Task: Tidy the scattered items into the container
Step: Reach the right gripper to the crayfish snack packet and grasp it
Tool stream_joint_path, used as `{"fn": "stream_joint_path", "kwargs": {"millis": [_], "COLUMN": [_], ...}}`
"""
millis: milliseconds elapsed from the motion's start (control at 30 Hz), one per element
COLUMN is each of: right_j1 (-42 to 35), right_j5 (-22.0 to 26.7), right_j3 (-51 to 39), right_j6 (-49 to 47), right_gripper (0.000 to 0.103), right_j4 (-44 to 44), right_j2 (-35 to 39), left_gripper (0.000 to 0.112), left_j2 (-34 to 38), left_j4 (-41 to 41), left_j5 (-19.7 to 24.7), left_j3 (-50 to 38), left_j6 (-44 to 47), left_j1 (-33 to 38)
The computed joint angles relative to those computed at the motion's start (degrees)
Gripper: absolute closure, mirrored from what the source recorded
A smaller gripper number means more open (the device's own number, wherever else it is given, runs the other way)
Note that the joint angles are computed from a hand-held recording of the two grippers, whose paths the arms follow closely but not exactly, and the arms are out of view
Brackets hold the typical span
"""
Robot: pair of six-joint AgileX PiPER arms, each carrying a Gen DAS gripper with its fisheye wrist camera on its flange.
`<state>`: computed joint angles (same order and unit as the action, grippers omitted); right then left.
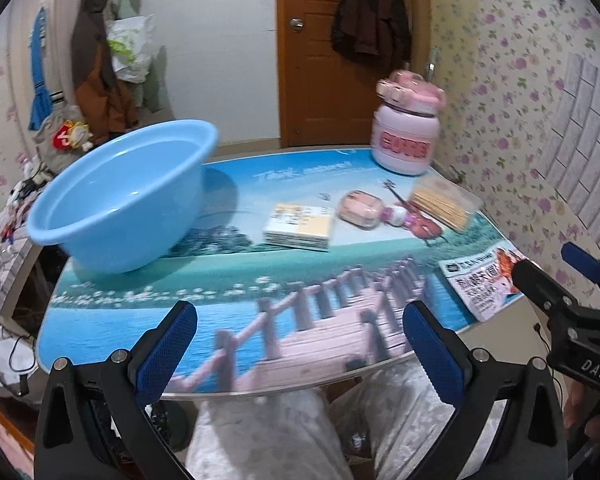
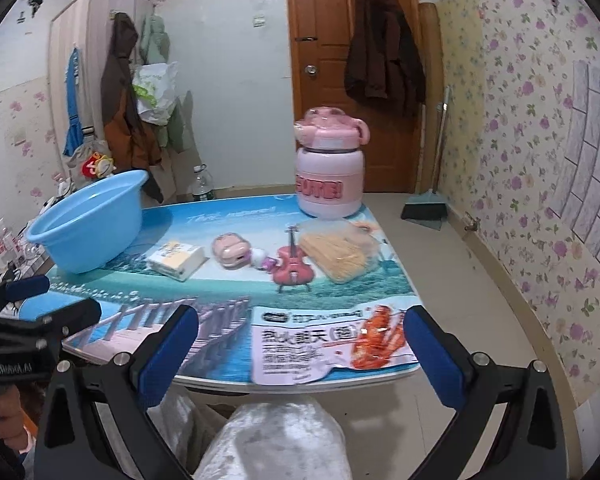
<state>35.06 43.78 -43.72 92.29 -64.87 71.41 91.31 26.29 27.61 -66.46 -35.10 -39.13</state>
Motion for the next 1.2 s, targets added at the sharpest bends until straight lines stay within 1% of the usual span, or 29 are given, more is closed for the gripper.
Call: {"fn": "stream_joint_path", "kwargs": {"millis": [200, 300, 433, 600, 667, 800, 867, 1033, 1200], "right_j1": [-4.9, -8.0, -12.9, -18.1, -20.5, -23.2, -24.9, -28.0, -30.9], "right_j5": [-1.8, -3.8, -7.3, -12.3, -15.1, -18.2, -20.5, -24.3, -27.6], "right_j3": [1.9, 2.7, 3.9, 5.3, 5.7, 6.0, 6.4, 6.8, 7.3], "right_j6": [-2.4, -4.2, -5.9, -7.0, -7.7, -7.8, -8.6, -10.2, -15.0], "right_gripper": [0.0, 0.0, 0.0, 0.0, 0.0, 0.0, 0.0, 0.0, 0.0], "right_j4": [1.5, 2.7, 4.4, 5.4, 6.3, 6.5, 7.3, 9.3, 14.9], "right_j2": [-1.7, -2.4, -2.7, -1.5, -0.8, 0.7, 1.1, 1.5, 1.2], "left_gripper": [0.009, 0.009, 0.009, 0.009, 0.009, 0.009, 0.009, 0.009, 0.009], "left_j2": [5.4, 8.3, 11.8, 15.2, 16.2, 18.0, 18.5, 19.4, 20.3], "left_j4": [-0.6, -0.9, -2.0, -2.0, -2.1, -1.8, -2.4, -2.2, -2.7], "left_j5": [0.4, 0.8, 1.8, 2.8, 3.1, 4.1, 4.2, 4.5, 5.3], "left_j3": [-5.0, -7.7, -10.9, -14.0, -15.0, -16.6, -16.9, -17.5, -18.3], "left_j6": [1.1, 1.6, 3.0, 3.7, 4.1, 4.3, 4.7, 4.9, 5.5], "left_j1": [-3.4, -4.9, -6.0, -7.0, -7.3, -7.6, -7.7, -8.1, -8.3]}}
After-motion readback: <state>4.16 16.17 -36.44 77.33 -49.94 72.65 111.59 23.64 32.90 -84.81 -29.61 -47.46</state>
